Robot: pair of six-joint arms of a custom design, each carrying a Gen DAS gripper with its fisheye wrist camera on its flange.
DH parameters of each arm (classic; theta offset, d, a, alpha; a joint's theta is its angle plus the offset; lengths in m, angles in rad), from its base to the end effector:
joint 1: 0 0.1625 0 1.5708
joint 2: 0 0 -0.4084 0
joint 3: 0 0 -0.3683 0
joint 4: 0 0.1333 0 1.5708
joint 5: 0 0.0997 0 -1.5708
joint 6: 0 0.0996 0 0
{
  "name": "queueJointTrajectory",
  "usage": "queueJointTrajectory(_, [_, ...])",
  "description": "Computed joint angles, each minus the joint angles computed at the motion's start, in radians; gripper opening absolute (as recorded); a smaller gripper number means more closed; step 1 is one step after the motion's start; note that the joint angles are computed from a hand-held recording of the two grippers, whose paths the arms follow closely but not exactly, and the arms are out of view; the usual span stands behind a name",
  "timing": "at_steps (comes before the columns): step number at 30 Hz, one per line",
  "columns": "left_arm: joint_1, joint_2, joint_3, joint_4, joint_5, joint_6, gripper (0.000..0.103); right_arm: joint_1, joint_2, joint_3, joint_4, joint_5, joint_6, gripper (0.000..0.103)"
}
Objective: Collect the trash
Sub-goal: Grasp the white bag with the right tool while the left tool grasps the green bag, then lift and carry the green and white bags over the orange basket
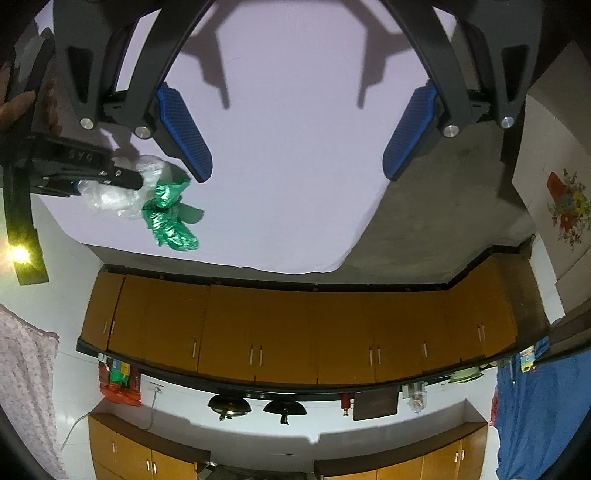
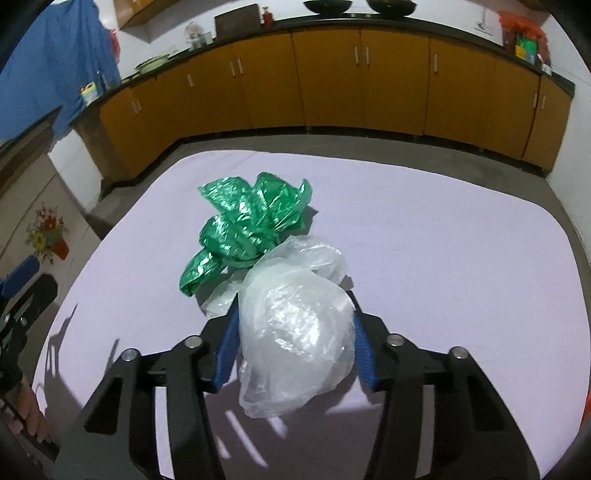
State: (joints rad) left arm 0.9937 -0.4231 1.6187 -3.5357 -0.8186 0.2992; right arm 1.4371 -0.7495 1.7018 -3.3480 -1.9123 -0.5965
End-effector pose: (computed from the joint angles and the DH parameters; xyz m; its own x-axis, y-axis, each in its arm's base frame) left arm -0.1747 -0.6375 0.0046 -0.7170 0.1775 -0.6741 0.6313 0.5753 -0.5201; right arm 0.0125 -0.6566 0.1502 -0.7963 -0.0722 0.6006 -0.4313 0.7639 -0.4800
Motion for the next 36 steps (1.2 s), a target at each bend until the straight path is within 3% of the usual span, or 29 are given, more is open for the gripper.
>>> queueJointTrajectory(4, [-0.005, 0.015, -0.028, 0.025, -0.020, 0.000, 0.092, -0.010, -0.030, 0.050, -0.037, 0.009, -0.011, 0.048])
queueJointTrajectory(16, [-0.021, 0.129, -0.251, 0.296, -0.166, -0.052, 0.092, -0.098, -0.167, 0.259, -0.213, 0.025, 0.032, 0.048])
queueJointTrajectory(24, [-0.028, 0.268, -0.496, 0.538, -0.119, -0.052, 0.091, -0.138, -0.227, 0.337, -0.272, 0.052, 0.083, 0.048])
queueJointTrajectory(30, [-0.016, 0.322, -0.630, 0.716, -0.110, -0.125, 0.066, -0.167, -0.257, 0.359, -0.277, 0.081, 0.090, 0.048])
queueJointTrajectory(32, [-0.013, 0.333, -0.658, 0.765, -0.108, -0.146, 0.053, -0.174, -0.262, 0.367, -0.283, 0.091, 0.092, 0.048])
queueJointTrajectory(33, [-0.013, 0.336, -0.665, 0.771, -0.101, -0.149, 0.051, -0.177, -0.268, 0.373, -0.285, 0.096, 0.093, 0.048])
queueJointTrajectory(35, [-0.014, 0.339, -0.666, 0.763, -0.105, -0.145, 0.037, -0.180, -0.278, 0.389, -0.297, 0.102, 0.095, 0.048])
queueJointTrajectory(36, [-0.016, 0.340, -0.665, 0.762, -0.100, -0.142, 0.037, -0.184, -0.290, 0.401, -0.302, 0.106, 0.093, 0.048])
